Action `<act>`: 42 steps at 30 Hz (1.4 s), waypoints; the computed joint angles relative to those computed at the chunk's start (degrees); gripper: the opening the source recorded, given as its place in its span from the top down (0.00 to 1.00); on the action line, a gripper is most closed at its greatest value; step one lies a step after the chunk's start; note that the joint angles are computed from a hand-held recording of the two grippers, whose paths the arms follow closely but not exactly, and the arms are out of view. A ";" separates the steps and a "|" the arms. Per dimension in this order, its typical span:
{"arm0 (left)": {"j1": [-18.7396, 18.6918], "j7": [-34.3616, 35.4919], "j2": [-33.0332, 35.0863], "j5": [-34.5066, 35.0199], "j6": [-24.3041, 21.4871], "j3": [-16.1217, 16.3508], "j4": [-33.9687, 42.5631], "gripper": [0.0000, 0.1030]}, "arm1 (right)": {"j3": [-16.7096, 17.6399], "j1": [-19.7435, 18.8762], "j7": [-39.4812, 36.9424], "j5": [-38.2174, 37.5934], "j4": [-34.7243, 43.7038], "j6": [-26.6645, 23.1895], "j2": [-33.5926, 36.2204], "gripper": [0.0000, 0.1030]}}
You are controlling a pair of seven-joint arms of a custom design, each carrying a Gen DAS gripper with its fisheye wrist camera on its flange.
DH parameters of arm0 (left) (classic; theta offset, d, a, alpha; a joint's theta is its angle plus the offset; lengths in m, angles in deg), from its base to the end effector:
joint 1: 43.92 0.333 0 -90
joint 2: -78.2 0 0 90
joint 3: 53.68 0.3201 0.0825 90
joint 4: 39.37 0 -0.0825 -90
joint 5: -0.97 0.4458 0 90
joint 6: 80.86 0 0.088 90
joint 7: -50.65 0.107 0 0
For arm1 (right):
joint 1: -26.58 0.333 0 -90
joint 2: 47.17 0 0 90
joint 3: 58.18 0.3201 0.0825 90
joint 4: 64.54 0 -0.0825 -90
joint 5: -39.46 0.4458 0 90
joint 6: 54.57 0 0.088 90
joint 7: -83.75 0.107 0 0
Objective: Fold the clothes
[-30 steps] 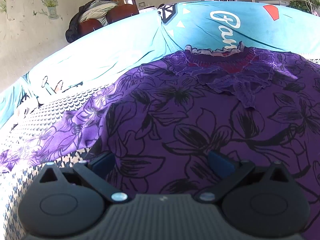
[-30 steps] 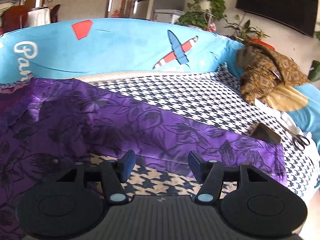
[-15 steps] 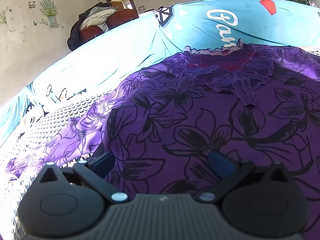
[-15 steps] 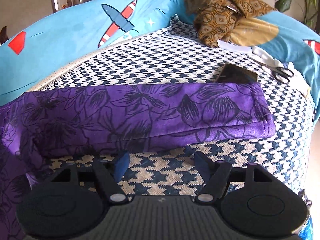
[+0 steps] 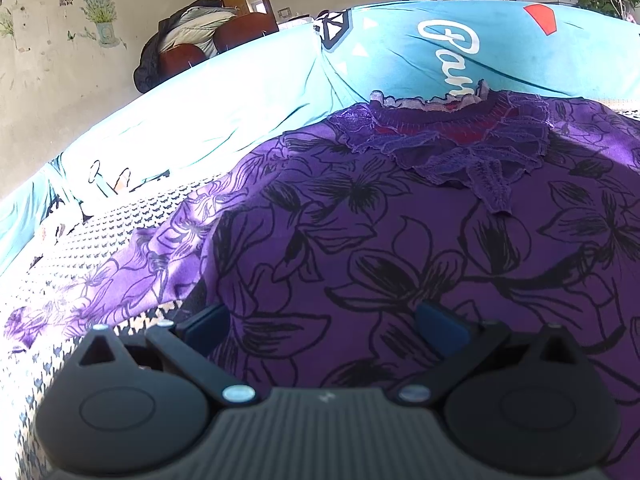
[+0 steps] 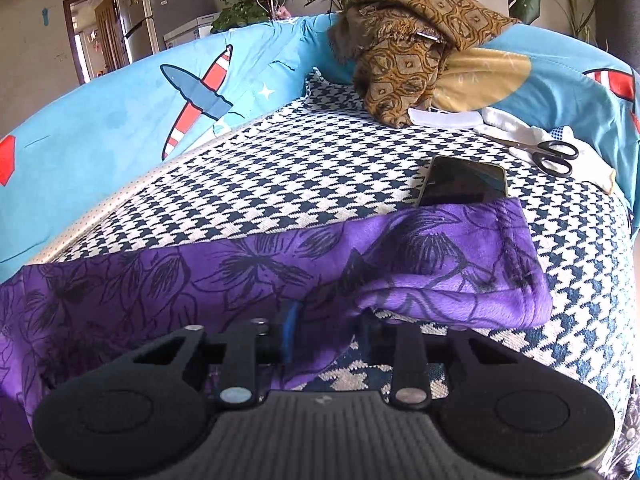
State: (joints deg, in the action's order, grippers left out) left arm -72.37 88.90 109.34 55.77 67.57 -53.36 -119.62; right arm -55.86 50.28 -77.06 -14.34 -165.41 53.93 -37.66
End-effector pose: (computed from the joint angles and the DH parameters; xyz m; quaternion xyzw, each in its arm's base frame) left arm 0.7093 -0.3979 0.4386 -0.5419 0.7082 -0.2494 0.3776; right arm 0.6339 0.2419 0.4752 -0.2033 0.8826 -0.3966 0.1498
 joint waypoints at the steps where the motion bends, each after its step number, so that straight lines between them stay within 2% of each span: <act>1: 0.12 0.02 -0.02 -0.21 0.16 -0.08 -0.06 0.00 | -0.06 -0.01 0.21 -0.45 -0.04 0.41 -0.08 0.86; 3: 0.34 0.04 -0.05 -0.65 0.51 -0.18 -0.17 0.00 | -0.10 0.14 0.65 -1.70 0.27 0.65 0.04 0.89; 9: 1.33 0.68 -0.11 -3.32 1.93 -0.72 -0.50 0.00 | -0.40 1.38 -1.42 -8.88 3.02 2.31 1.87 0.90; 14: 1.97 1.77 -0.10 -6.12 3.01 -0.92 -0.67 0.00 | -1.09 2.19 -2.66 -15.13 5.50 9.37 3.40 0.90; 17: 1.95 3.36 0.17 -7.55 2.16 -1.06 0.00 0.00 | -1.63 3.11 -4.01 -18.24 8.47 12.78 5.59 0.90; 23: 4.34 17.79 1.87 -16.44 -3.75 -4.69 5.17 0.00 | -3.84 6.37 -9.43 -20.94 16.85 15.63 11.99 0.91; 26: 5.37 22.70 1.71 -21.04 -5.90 -5.42 6.43 0.00 | -5.42 8.29 -11.92 -22.63 20.26 17.33 14.73 0.91; 29: 6.45 24.39 0.09 -23.22 -3.77 -5.07 4.94 0.00 | -6.77 9.87 -14.13 -24.18 22.71 20.18 16.88 0.91; 32: 6.37 22.97 -0.43 -23.42 -4.15 -3.63 5.62 0.00 | -7.97 11.20 -16.57 -25.57 25.31 24.05 19.28 0.91; 38: 6.31 13.98 -1.06 -21.11 -2.30 -0.89 6.36 0.00 | -10.84 15.52 -24.04 -33.38 28.67 32.51 23.25 0.91; 42: 8.31 13.43 -0.91 -24.02 -2.16 -2.49 6.97 0.00 | -11.41 17.27 -29.88 -35.69 31.57 36.46 26.50 0.91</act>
State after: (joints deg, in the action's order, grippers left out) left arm -64.06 102.33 108.43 31.75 65.41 -55.85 -112.65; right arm -67.27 67.55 -106.94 -50.03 -133.84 90.39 -11.16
